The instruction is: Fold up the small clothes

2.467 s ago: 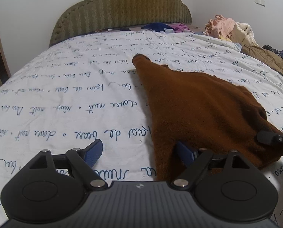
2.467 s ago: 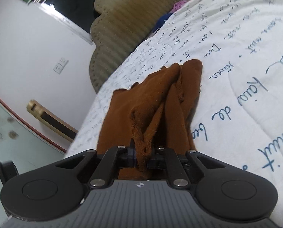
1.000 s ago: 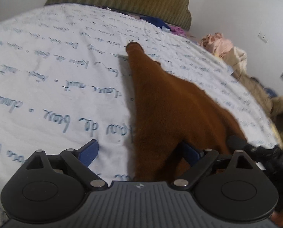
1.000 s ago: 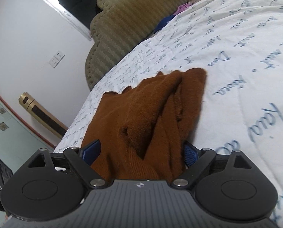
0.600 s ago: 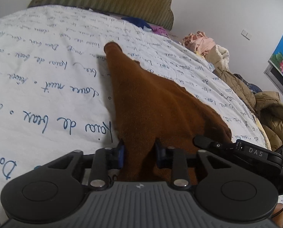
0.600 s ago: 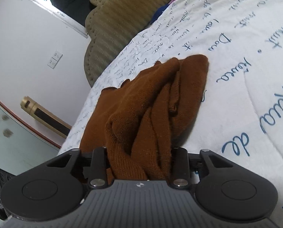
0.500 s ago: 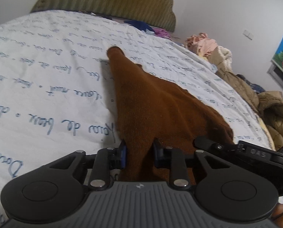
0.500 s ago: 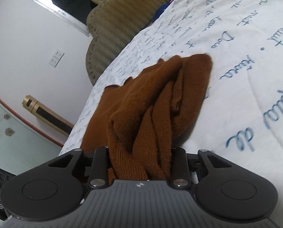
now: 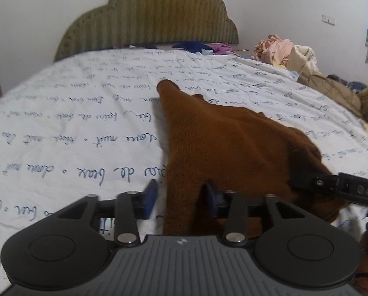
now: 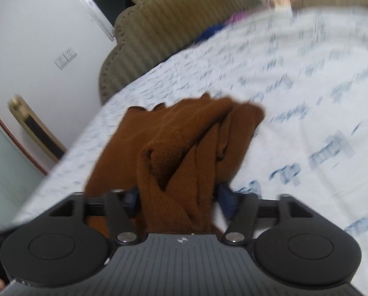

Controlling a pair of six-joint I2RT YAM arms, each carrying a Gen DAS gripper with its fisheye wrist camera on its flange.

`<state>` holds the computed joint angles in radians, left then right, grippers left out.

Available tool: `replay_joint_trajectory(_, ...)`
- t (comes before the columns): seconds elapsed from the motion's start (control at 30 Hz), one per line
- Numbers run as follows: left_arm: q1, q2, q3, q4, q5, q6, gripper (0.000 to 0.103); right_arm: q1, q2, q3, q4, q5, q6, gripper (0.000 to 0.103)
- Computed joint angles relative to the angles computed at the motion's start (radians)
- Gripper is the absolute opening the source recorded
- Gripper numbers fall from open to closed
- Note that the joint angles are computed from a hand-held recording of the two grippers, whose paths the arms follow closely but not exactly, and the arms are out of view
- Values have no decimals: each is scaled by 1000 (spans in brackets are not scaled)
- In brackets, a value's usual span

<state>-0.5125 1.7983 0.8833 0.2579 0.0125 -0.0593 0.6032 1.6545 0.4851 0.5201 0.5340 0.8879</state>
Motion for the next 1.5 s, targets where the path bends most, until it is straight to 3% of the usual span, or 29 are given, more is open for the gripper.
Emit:
replay_joint_trajectory(0.03, -7, 5, -4, 12, -21, 0, 55, 15, 8, 12, -42, 48, -23, 87)
replay_joint_trajectory(0.07, -10, 8, -9, 22, -32, 2, 56, 28, 26, 33, -83, 85, -36, 88)
replay_joint_trajectory(0.13, -14, 16, -13, 31, -43, 9, 57, 29, 39, 22, -57, 86, -31, 90)
replay_joint_trajectory(0.27, -26, 23, -20, 49, -79, 9, 67, 38, 47, 28, -69, 99, -41, 95)
replay_joint_trajectory(0.5, -9, -49, -46, 19, -102, 38, 69, 38, 58, 59, -94, 81, -57, 101)
replay_joint_trajectory(0.63, 39, -213, -92, -7, -299, 116, 69, 26, 46, 32, -51, 46, -61, 103)
replay_joint_trajectory(0.7, 90, -296, -109, 29, -405, 125, 81, 20, 46, 24, -36, 37, -57, 103)
replay_joint_trajectory(0.77, 139, -355, -124, 90, -445, 135, 103, 19, 51, 30, -38, 37, -53, 103)
replay_joint_trajectory(0.83, 167, -368, -104, 80, -387, 175, 103, 22, 59, 49, -63, 46, -50, 103)
replay_joint_trajectory(0.9, 167, -325, -33, -55, -282, 196, 103, 29, 64, 69, -96, 59, -47, 103)
replay_joint_trajectory(0.93, 164, -292, -5, -116, -204, 180, 103, 32, 63, 73, -108, 64, -44, 103)
replay_joint_trajectory(1.03, 136, -200, -12, -126, -46, 90, 103, 52, 51, 86, -163, 81, -20, 103)
replay_joint_trajectory(1.13, 62, -108, -50, -45, -58, 26, 103, 76, 38, 93, -217, 103, -9, 103)
replay_joint_trajectory(1.37, -46, -11, -152, 234, -229, 76, 103, 132, -7, 96, -309, 165, 54, 103)
replay_joint_trajectory(1.5, -55, 29, -153, 284, -244, 77, 103, 124, 28, 125, -327, 187, 15, 103)
